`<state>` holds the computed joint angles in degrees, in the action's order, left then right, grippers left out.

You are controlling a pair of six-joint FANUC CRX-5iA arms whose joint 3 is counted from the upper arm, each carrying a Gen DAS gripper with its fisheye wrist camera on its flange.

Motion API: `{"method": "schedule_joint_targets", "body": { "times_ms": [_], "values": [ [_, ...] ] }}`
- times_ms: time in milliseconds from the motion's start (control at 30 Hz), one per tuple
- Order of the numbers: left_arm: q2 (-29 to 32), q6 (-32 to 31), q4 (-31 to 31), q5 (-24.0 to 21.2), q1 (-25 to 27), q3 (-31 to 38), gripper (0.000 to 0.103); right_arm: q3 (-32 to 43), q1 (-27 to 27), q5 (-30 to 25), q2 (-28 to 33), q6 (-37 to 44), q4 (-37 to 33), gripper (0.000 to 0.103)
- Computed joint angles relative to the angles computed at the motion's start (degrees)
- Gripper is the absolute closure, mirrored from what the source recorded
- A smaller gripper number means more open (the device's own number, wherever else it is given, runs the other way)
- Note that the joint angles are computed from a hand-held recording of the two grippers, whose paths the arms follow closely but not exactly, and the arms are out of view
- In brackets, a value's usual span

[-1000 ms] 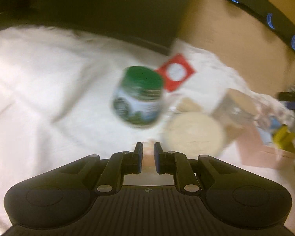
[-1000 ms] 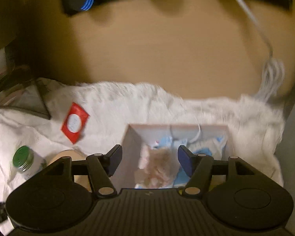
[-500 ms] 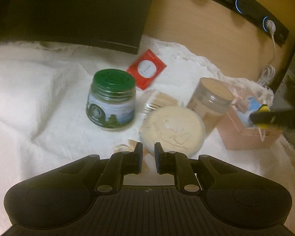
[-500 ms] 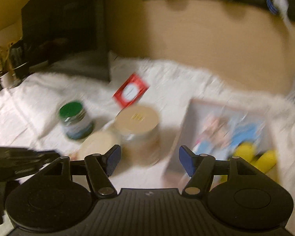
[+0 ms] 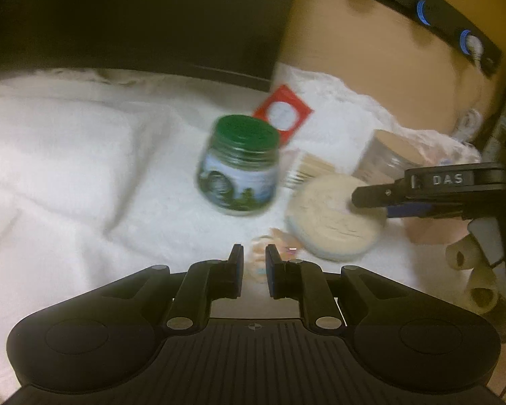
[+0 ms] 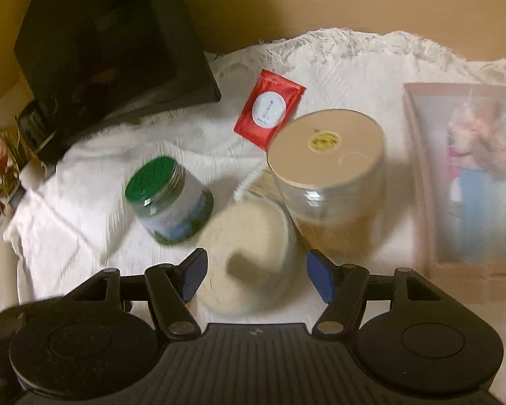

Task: Organize soft objects
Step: 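Grasp the small pink bow with the left tool while the right tool grasps the round cream pad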

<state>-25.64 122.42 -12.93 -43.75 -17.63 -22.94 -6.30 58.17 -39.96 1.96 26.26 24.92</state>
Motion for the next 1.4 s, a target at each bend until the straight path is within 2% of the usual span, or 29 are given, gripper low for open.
{"method": "schedule_joint_targets", "body": {
  "times_ms": [100, 200, 267, 333, 400, 500, 567, 633, 700, 733, 767, 833, 900, 1000, 1100, 1167, 1233, 1333, 1400],
  "values": [
    [-2.29, -4.68, 3.31, -0.95, 1.63, -1.47, 0.087, 2.01, -1.15, 0.45, 1.75, 2.34, -5.68, 0.037],
    [-3.69, -3.72, 2.23, -1.89, 1.85, -1.98, 0.087, 1.54, -1.76, 3.08, 1.69, 1.78, -8.78, 0.038],
    [-3.81, -3.39, 3.16, -1.74, 2.42, -2.53, 0.087, 0.27, -1.47, 5.28, 0.27, 3.59, -9.37, 0.053],
    [-3.08, -6.93, 5.82, -1.22, 2.93, -2.75, 0.087, -1.55, -0.28, 5.91, -1.62, 3.56, -5.71, 0.062],
    [-1.93, -9.19, 6.73, -0.28, 2.34, -2.29, 0.087, -2.93, 1.36, 3.83, -3.40, 3.24, -0.85, 0.065],
    [0.57, -10.50, 6.85, 1.57, 1.22, -0.90, 0.087, -5.39, 2.50, 1.25, -6.64, 1.11, 1.69, 0.066],
    [3.20, -9.65, 4.60, 1.54, -0.29, 1.24, 0.087, -7.09, 2.77, 0.18, -8.38, -1.32, 2.38, 0.066],
    [6.75, -7.24, 0.94, -0.08, -2.03, 4.45, 0.087, -8.49, 2.91, -0.05, -9.80, -2.56, 2.23, 0.066],
    [9.69, -7.81, 0.63, -1.78, -2.23, 6.40, 0.087, -9.73, 3.36, -0.21, -10.80, -3.77, 2.60, 0.066],
    [11.14, -8.56, 0.61, -2.93, -2.37, 7.39, 0.081, -10.17, 3.69, -0.42, -11.17, -4.16, 3.18, 0.066],
    [11.72, -10.25, 1.61, -2.53, -2.04, 7.29, 0.071, -10.50, 4.17, -0.80, -11.39, -4.48, 4.03, 0.066],
    [13.54, -11.79, 2.45, -4.27, -2.07, 8.53, 0.071, -10.97, 4.89, -1.07, -11.28, -5.23, 5.66, 0.066],
    [14.13, -12.42, 1.10, -4.05, -2.96, 9.09, 0.070, -11.15, 5.33, -1.40, -11.09, -5.59, 6.98, 0.066],
    [15.14, -12.40, 0.06, -6.13, -3.89, 10.72, 0.069, -10.56, 5.55, -2.57, -10.23, -5.11, 8.14, 0.064],
    [14.91, -12.47, 0.60, -4.73, -3.44, 10.02, 0.069, -7.99, 4.87, -3.63, -8.72, -0.85, 4.94, 0.062],
    [14.81, -11.83, -0.93, -4.45, -4.13, 10.08, 0.083, -6.57, 4.81, -4.43, -7.93, 3.01, 4.23, 0.063],
    [14.07, -10.26, -0.30, -2.68, -3.81, 8.83, 0.087, -5.48, 4.87, -4.96, -7.34, 5.00, 3.97, 0.064],
    [12.26, -12.72, 3.44, 1.27, -2.68, 5.88, 0.088, -2.90, 4.61, -5.84, -6.52, 8.24, 2.43, 0.065],
    [10.98, -12.56, 3.19, 2.40, -3.18, 5.55, 0.088, -0.97, 4.29, -6.31, -6.21, 9.67, 2.39, 0.066]
  ]
}}
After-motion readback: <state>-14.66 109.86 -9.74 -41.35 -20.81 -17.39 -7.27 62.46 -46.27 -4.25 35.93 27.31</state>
